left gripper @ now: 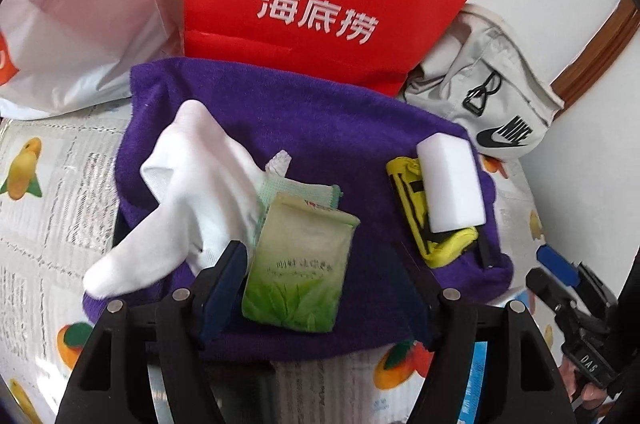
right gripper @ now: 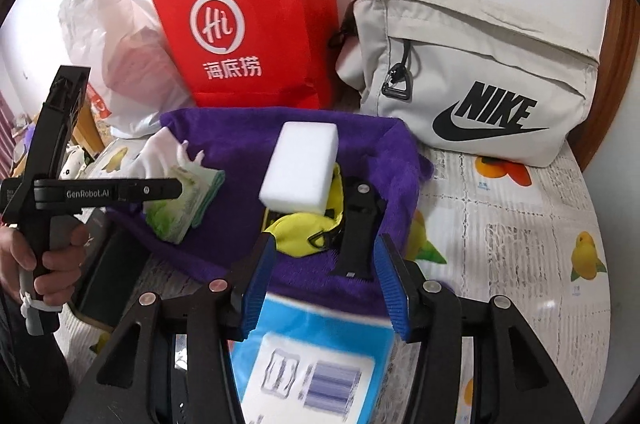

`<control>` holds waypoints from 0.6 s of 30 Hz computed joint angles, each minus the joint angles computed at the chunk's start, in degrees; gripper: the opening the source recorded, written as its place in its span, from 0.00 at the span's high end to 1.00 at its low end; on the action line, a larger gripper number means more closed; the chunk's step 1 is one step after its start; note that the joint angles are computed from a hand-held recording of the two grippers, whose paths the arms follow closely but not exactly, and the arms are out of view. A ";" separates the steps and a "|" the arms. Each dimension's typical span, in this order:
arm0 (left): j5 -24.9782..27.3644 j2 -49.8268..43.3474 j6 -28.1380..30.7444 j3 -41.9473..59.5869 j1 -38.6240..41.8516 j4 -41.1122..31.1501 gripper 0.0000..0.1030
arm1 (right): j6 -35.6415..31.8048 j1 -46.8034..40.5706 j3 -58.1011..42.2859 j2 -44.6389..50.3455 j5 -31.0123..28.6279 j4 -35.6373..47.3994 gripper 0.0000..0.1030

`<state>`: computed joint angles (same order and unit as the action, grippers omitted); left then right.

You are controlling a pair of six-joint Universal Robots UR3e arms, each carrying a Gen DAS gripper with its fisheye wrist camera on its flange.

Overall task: Organize soft objects
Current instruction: 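Lower the tea packet beside the glove and open the left gripper, then withdraw the left gripper from the towel toward the green snack packet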

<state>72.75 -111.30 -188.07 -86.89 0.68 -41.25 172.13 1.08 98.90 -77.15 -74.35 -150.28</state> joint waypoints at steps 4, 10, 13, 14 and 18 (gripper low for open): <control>0.12 6.07 -0.72 -5.86 0.63 2.11 0.32 | 0.34 -0.30 5.81 -5.69 0.33 -0.83 0.51; -0.35 17.40 0.30 -15.41 2.35 1.89 0.32 | 0.93 -1.56 15.01 -16.17 1.49 -0.35 0.51; -1.63 22.82 1.44 -19.52 3.61 0.54 0.32 | 0.48 -1.91 19.84 -22.74 2.64 1.35 0.51; -1.31 25.29 1.86 -21.11 3.83 -0.38 0.32 | 0.31 -1.97 21.05 -24.42 2.99 1.72 0.51; -0.60 34.21 1.98 -27.47 5.43 -3.31 0.32 | 0.01 -0.74 25.79 -31.07 3.00 3.34 0.51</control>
<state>72.15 -77.09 -186.08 -114.35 6.12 -44.56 172.14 0.33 124.69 -108.22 -71.35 -146.95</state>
